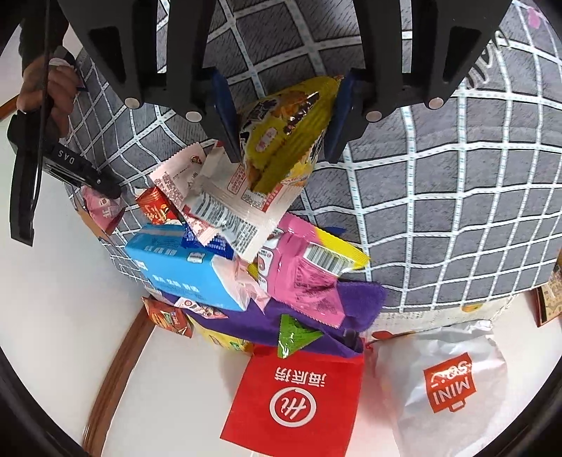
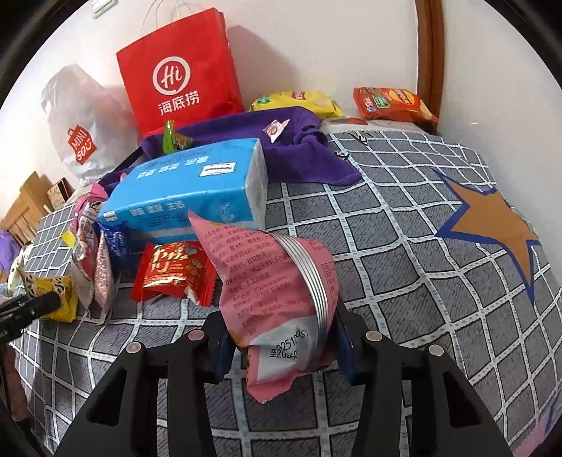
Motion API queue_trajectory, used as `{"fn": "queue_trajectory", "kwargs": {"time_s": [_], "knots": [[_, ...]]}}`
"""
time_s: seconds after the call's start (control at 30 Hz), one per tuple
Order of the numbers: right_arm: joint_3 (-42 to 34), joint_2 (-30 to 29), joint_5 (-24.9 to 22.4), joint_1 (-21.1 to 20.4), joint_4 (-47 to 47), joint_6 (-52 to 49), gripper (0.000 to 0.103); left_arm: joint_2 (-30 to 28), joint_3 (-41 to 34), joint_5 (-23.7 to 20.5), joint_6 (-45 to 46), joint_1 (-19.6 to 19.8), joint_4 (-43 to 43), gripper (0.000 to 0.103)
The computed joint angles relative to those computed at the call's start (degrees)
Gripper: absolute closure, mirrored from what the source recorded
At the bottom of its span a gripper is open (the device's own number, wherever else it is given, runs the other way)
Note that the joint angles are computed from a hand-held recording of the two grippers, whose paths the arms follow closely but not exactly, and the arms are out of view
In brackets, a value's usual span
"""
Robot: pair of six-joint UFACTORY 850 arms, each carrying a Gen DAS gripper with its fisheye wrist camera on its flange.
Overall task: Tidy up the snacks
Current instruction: 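Grasp the yellow snack packet with the left gripper while the right gripper holds the pink packet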
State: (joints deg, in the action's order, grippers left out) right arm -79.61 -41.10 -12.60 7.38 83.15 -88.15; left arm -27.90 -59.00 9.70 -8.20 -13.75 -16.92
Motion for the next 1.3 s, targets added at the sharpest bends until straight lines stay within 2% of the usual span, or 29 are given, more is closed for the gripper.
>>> {"fn": "queue_trajectory", "kwargs": {"time_s": [0.07,0.1,0.23,0.33,0.53,0.63,0.8,0.93,1.07,1.2,1.3], "knots": [[1.2,1.2,-0.1,0.1,2.8,-3.0,0.057,0.8,0.5,0.0,3.1,0.0,-3.3,0.058],[1.7,1.7,-0.2,0.1,4.3,-4.6,0.057,1.6,1.1,0.6,2.3,0.0,-2.3,0.058],[3.5,3.8,-0.4,0.1,10.5,-10.9,0.057,4.1,3.4,2.8,-7.6,0.3,8.2,0.058],[4.0,4.7,-0.6,0.2,9.5,-9.9,0.057,5.8,4.7,4.3,-17.3,0.8,17.8,0.058],[5.9,7.0,-0.6,0.6,14.1,-15.5,0.057,7.6,5.6,5.0,-18.9,0.8,19.2,0.058],[5.9,7.5,-0.2,1.0,13.2,-15.0,0.057,8.3,6.1,5.1,-15.5,0.5,15.6,0.058],[5.9,8.2,-0.3,0.9,12.5,-14.3,0.057,8.7,5.8,4.9,-19.1,0.7,18.4,0.058],[5.3,8.1,0.0,0.9,9.2,-11.2,0.058,8.4,5.0,4.2,-17.0,0.4,16.3,0.059],[4.9,8.0,0.5,1.1,9.2,-11.1,0.058,7.8,3.8,3.2,-21.9,0.7,21.1,0.059],[3.9,7.6,0.5,1.2,5.1,-7.0,0.059,7.3,2.8,2.6,-22.3,0.8,21.8,0.059],[3.2,7.4,0.1,1.3,2.8,-4.9,0.06,7.1,1.9,2.4,-27.2,1.2,27.0,0.059]]}}
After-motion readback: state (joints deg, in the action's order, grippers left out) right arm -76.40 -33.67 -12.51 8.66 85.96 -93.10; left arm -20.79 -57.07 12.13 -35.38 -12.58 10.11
